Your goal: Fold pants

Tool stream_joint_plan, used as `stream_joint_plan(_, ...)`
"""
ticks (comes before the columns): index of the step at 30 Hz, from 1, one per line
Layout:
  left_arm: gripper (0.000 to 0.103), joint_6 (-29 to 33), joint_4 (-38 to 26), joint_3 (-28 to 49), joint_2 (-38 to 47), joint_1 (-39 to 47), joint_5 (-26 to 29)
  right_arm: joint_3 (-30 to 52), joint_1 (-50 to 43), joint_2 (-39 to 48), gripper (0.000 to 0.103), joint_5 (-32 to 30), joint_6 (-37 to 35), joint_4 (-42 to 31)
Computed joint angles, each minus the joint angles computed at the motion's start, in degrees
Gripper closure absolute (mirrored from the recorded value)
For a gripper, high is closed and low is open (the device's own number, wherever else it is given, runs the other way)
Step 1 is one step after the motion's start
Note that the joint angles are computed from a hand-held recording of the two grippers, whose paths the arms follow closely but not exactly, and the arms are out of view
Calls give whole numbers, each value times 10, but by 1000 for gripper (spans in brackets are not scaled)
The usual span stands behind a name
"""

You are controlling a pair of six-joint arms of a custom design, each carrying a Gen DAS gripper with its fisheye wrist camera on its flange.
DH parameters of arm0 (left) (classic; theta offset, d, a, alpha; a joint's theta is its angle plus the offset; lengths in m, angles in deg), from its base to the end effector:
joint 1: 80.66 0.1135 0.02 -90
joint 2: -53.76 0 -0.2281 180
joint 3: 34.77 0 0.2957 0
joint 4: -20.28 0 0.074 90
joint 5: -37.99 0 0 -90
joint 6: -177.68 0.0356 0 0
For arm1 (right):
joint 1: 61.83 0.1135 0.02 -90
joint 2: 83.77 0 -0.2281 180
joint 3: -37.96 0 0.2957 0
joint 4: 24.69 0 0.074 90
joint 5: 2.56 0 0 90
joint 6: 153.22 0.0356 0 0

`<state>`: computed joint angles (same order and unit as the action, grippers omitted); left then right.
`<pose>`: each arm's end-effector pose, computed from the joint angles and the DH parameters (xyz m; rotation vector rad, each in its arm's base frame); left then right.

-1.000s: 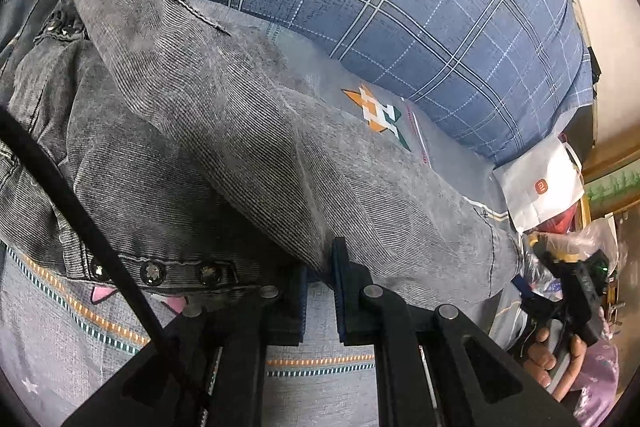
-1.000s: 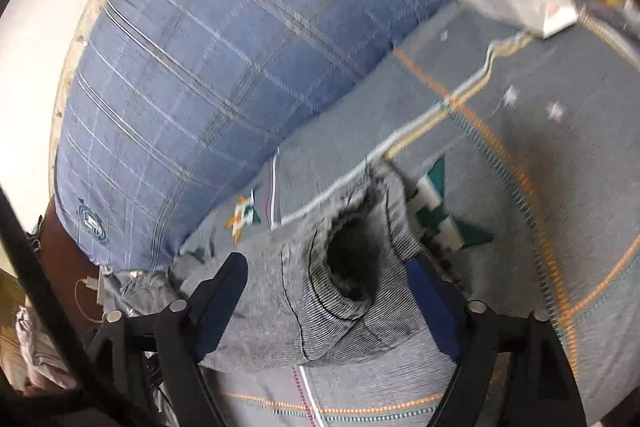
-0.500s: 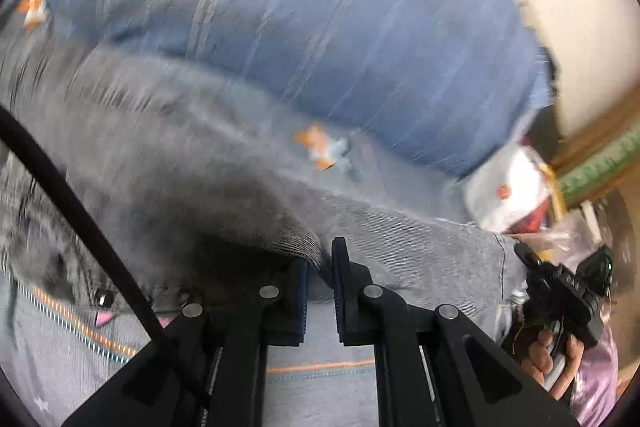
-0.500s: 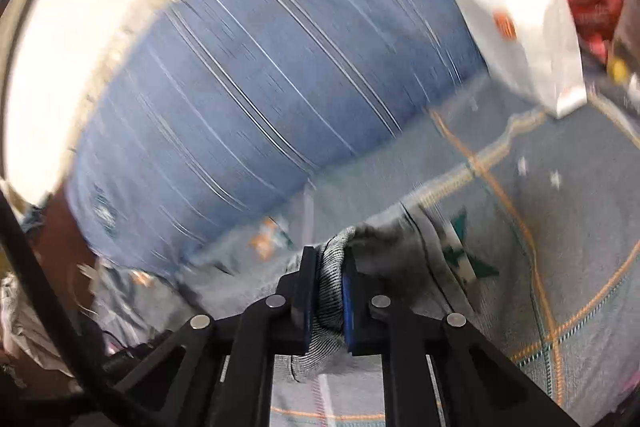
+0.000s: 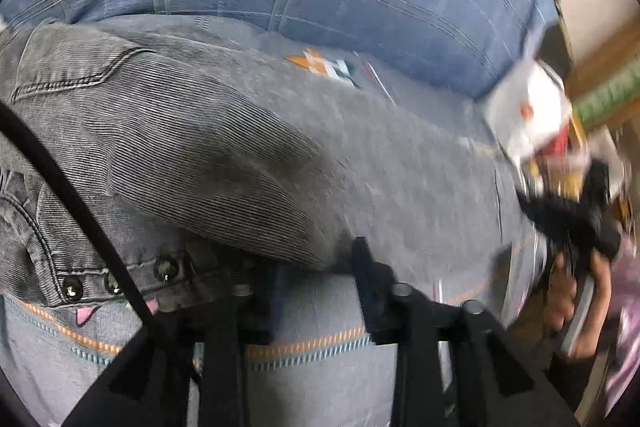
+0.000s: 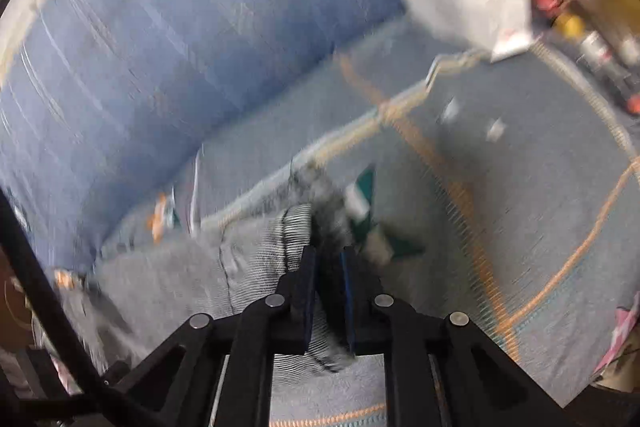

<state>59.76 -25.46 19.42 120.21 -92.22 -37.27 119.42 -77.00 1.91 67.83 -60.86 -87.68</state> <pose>0.2679 -0.0640 0.1679 -0.2790 2.6298 -0.5777 0.3307 -0.0773 0.2201 0.3165 2.6657 0.4004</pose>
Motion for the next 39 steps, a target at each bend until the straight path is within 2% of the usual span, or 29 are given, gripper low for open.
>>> stream_joint_plan(2,64,30,-24,-26,-68,-2,-26,-37,9,-64,89,16,2,33)
stream_joint_plan(3,53,38,-31,-38,-97,4,-26,-59,14,-107,84,22,-2,56)
stream_joint_plan(4,39,46,-44,-61,-155,23,-20,-85,18,-153,65,11,-4,79)
stream_joint_plan(5,35,50,-57,-76,-199,47,-9,-99,25,-180,50,0,1,99)
stream_joint_plan(6,31,52,-67,-82,-223,68,3,-127,38,-226,22,-3,13,123)
stream_joint_plan(7,31,65,-85,-86,-251,118,39,-146,61,-254,16,16,25,151)
stream_joint_plan(9,31,89,-108,-74,-255,191,85,-173,103,-306,16,32,14,169)
stream_joint_plan(10,31,102,-117,-57,-234,244,103,-178,127,-320,16,1,2,166)
stream_joint_plan(14,31,93,-104,23,-104,350,94,-187,248,-306,16,-67,11,173)
stream_joint_plan(15,31,96,-99,48,-60,374,103,-189,291,-300,17,-58,10,175)
stream_joint_plan(17,31,103,-78,55,-34,404,119,-184,393,-269,18,-13,3,177)
stream_joint_plan(19,31,104,-51,32,-43,433,110,-158,458,-207,27,2,-1,177)
stream_joint_plan(20,31,116,-63,41,-24,454,101,-134,490,-159,30,12,1,177)
stream_joint_plan(21,32,122,-78,56,-1,465,98,-111,504,-109,33,19,-2,182)
stream_joint_plan(24,32,114,-87,71,39,537,171,-31,556,21,38,30,-10,202)
stream_joint_plan(27,32,110,-102,82,69,550,194,9,574,97,38,23,-25,210)
stream_joint_plan(30,33,109,-99,76,81,542,197,-18,590,102,40,97,-24,242)
stream_joint_plan(32,33,100,-87,71,84,527,196,-31,586,116,50,115,-37,241)
stream_joint_plan(35,33,81,-65,66,99,504,207,-54,586,106,61,137,-54,256)
stream_joint_plan(36,35,72,-54,74,120,494,205,-52,588,103,75,150,-46,249)
stream_joint_plan(37,44,68,-50,75,126,489,202,-45,590,104,87,163,-39,243)
stream_joint_plan(39,51,58,-38,77,138,481,189,-39,578,103,93,147,-22,233)
